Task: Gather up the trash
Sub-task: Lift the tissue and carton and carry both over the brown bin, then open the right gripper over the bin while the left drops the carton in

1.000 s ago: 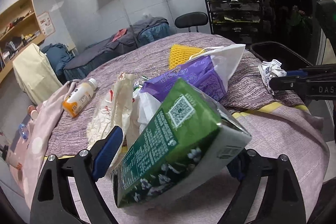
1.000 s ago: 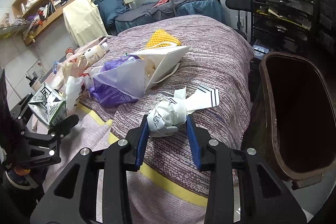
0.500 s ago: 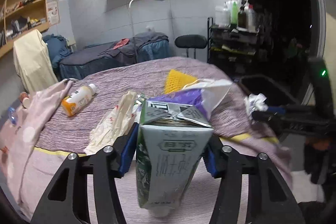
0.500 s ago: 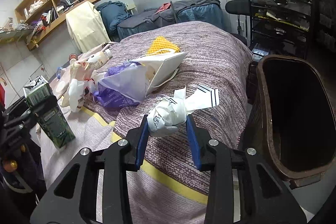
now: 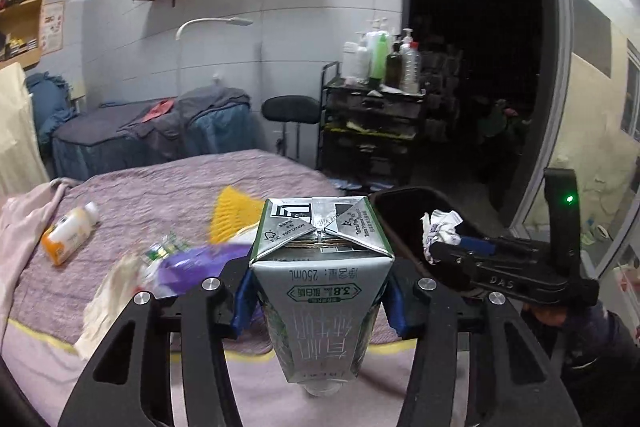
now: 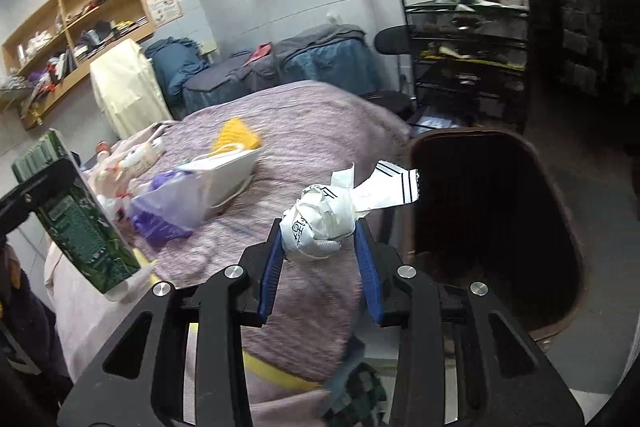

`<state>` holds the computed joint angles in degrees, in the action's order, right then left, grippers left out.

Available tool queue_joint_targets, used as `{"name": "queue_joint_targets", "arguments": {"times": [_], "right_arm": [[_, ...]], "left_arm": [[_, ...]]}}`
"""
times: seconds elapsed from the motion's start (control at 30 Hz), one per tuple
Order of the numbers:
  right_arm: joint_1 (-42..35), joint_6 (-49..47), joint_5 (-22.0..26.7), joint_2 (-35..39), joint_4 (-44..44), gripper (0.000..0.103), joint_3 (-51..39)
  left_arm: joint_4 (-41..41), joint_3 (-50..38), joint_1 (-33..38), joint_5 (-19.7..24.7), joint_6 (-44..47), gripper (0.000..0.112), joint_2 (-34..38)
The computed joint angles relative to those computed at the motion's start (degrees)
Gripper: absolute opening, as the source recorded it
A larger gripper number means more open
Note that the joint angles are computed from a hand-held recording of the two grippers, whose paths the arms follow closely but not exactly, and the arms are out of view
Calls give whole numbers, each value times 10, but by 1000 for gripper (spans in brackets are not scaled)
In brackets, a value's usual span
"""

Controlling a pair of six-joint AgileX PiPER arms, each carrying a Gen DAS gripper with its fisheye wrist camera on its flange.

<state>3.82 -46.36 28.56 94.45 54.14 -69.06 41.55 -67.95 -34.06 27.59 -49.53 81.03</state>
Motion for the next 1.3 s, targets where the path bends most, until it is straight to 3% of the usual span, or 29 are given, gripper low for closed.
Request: {"name": "queue_joint_targets", "arguments": {"times": [0.23,0.57,0.63,0.7,1.0,1.17,1.3], "right_arm": [[-57,109,-17,63,-110,36,-49],[-72,265,4,185,-261,36,-136],[-72,274,1,195,-266,41,-139],[-72,278,-4,199,-268,58,-136],[-81,262,-65,125,-247,72,-43],[-96,242,-89,73,-218,73,2],[-113,242,-106,39,-202,79,33]], "left_arm": [[-147,-122,3,-22,149,50,98],[-281,-250,7,17,267,50,204],[-281,-265,4,25,269,50,219],[-284,-277,1,33,273,50,231],[-312,-336,-4,63,306,50,279],[-336,-405,-10,98,334,50,326],[-338,-471,-17,130,340,50,370]]}}
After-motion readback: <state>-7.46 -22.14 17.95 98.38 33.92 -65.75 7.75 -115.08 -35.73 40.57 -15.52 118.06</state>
